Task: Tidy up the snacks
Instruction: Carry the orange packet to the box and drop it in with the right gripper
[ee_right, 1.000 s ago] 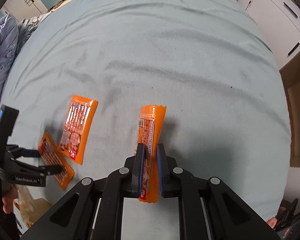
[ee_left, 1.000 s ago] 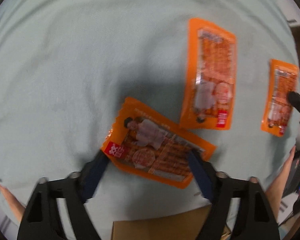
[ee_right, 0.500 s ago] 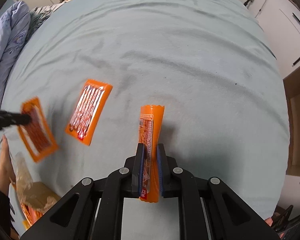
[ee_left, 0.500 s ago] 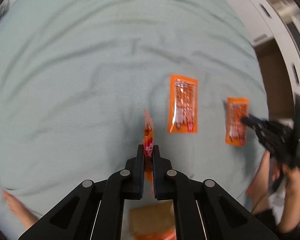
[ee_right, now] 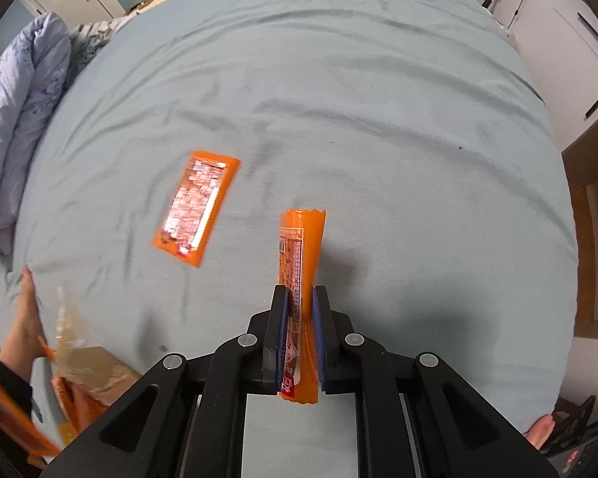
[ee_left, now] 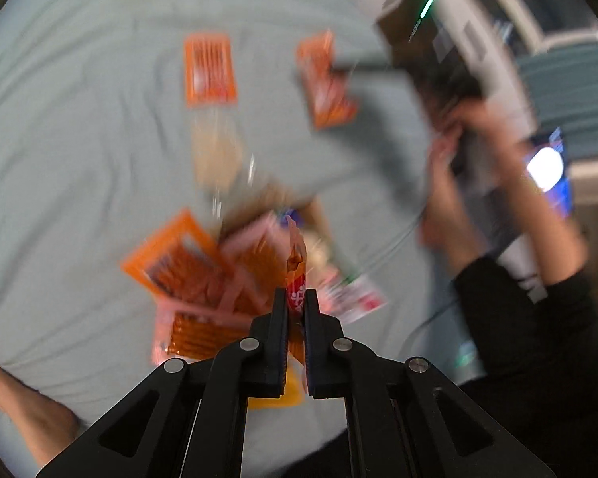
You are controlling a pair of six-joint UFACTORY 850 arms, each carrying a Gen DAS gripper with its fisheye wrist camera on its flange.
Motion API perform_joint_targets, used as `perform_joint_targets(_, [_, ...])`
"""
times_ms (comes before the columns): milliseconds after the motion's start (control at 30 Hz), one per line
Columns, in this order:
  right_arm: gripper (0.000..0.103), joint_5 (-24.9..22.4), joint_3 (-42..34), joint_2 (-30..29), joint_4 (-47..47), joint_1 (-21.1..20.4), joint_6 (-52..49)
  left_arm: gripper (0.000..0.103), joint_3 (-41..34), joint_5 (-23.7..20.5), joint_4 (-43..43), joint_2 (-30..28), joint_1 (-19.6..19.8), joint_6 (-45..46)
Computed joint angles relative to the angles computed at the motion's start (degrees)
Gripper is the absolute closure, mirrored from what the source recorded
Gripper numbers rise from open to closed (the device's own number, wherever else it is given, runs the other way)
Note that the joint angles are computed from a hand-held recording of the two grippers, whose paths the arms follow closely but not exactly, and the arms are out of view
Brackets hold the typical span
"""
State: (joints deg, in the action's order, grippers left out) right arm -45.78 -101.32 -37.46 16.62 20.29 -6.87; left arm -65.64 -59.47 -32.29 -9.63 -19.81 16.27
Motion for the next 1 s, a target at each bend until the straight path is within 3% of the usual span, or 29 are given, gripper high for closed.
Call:
perform_joint_targets(100, [0.093, 0.1, 2.2, 2.4, 4.2, 0.3, -3.3, 0.082, 2.3, 2.7, 7.4, -1.6, -2.3, -3.4])
perform_joint_targets(267, [0.093, -1.7, 5.8, 6.9, 13.4, 1.4, -12.3, 0.070, 2.0, 10.3, 21.5, -0.2, -3.7, -10.6])
perform_joint_targets(400, [0.093, -7.7, 7.9, 10.1, 25.0, 1.6, -20.3, 0.034, 3.7, 17.6, 35.2, 3.1, -3.7, -18.6])
perform_joint_targets(500, [0.093, -16.1, 8.6, 10.2, 31.1, 2.6, -23.5, 0.033, 4.7, 19.2, 42.8, 4.3, -3.9, -23.1])
perform_joint_targets(600, [0.093, -20.0, 9.2, 9.0, 29.8, 4.7, -21.1, 0.033, 5.5, 18.9, 48.4, 4.5, -4.8, -25.1])
perform_joint_targets(767, [0.093, -9.4, 8.6, 8.4, 16.2, 7.4, -13.1, 0.033, 7.7, 20.2, 53.6, 5.4, -7.1, -27.7])
perform_joint_targets(833, [0.077, -6.1, 7.3, 7.6, 16.3, 6.6, -10.9, 0.033, 7.9, 20.1, 52.4, 5.6, -6.7, -27.5])
perform_joint_targets(900, [0.023, -2.9, 4.5, 5.6, 14.5, 5.3, -6.1, 0.033, 7.8, 19.6, 50.0, 5.7, -5.8, -26.7])
perform_joint_targets(933, [0.019, -2.7, 3.0, 4.4, 13.5, 4.8, -3.3, 0.033, 8.0, 19.2, 49.0, 6.2, -5.5, -26.3])
perform_joint_targets(1000, [0.019, -7.4, -3.3, -1.0, 14.2, 3.4, 2.4, 0.033, 7.8, 19.1, 47.3, 6.1, -4.5, -26.0])
